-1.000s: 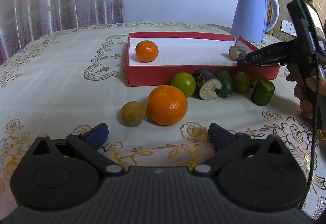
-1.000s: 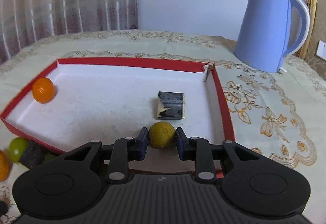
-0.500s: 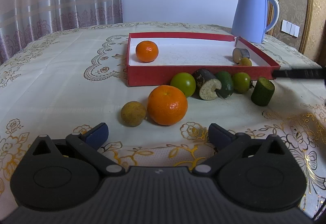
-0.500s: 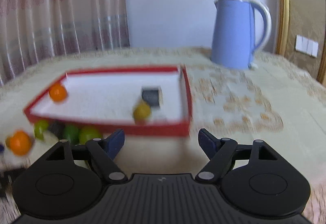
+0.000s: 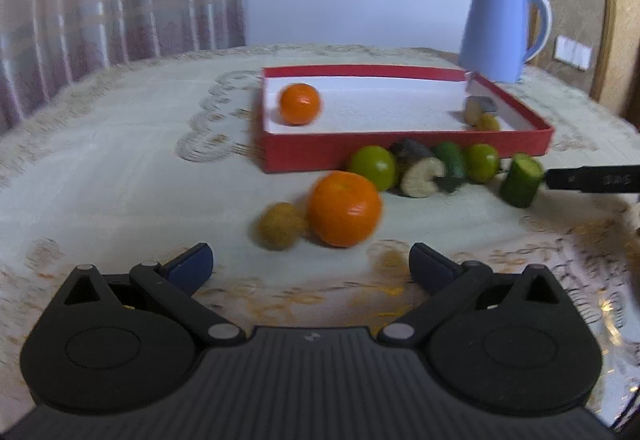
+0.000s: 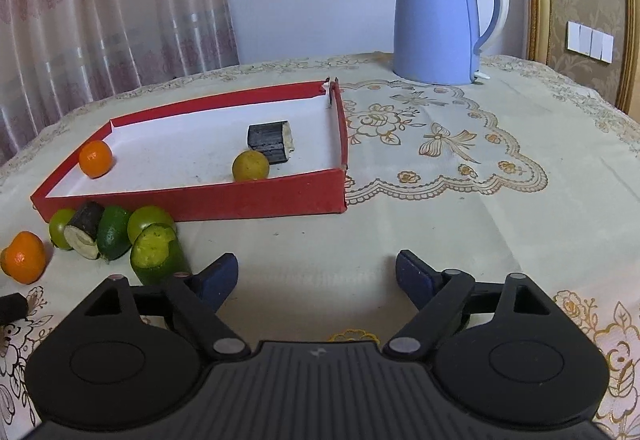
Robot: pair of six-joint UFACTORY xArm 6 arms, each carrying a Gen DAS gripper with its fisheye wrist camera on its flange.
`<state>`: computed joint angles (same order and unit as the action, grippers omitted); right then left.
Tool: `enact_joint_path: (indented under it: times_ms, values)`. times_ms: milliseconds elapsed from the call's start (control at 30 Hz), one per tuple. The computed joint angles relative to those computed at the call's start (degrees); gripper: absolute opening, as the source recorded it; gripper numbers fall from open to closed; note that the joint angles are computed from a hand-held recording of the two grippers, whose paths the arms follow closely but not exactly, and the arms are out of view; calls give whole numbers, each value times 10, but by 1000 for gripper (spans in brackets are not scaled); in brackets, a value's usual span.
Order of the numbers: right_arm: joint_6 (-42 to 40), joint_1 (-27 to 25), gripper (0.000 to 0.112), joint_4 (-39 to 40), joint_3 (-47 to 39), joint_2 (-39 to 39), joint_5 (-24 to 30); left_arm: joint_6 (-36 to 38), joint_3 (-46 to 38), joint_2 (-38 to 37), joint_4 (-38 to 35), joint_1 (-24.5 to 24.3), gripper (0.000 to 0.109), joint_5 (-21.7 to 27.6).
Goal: Organize fruits
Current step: 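Move the left gripper to the small yellow lemon and grasp it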
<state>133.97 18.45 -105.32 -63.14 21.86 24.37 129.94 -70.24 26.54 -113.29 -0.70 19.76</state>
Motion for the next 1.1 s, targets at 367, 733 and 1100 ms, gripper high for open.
enact_joint_path:
  times_ms: [367,733,1100]
  values:
    - [-15,1,88,10,-3,2,0,43,-76,45,-45,11,103,-58]
    - [-49,5,88,37,-6,6,7,43,-127,79,-72,1,88,-90]
    - [-66,7,88,50,-9,8,11,-11,-94,60,-24,2,51,-61]
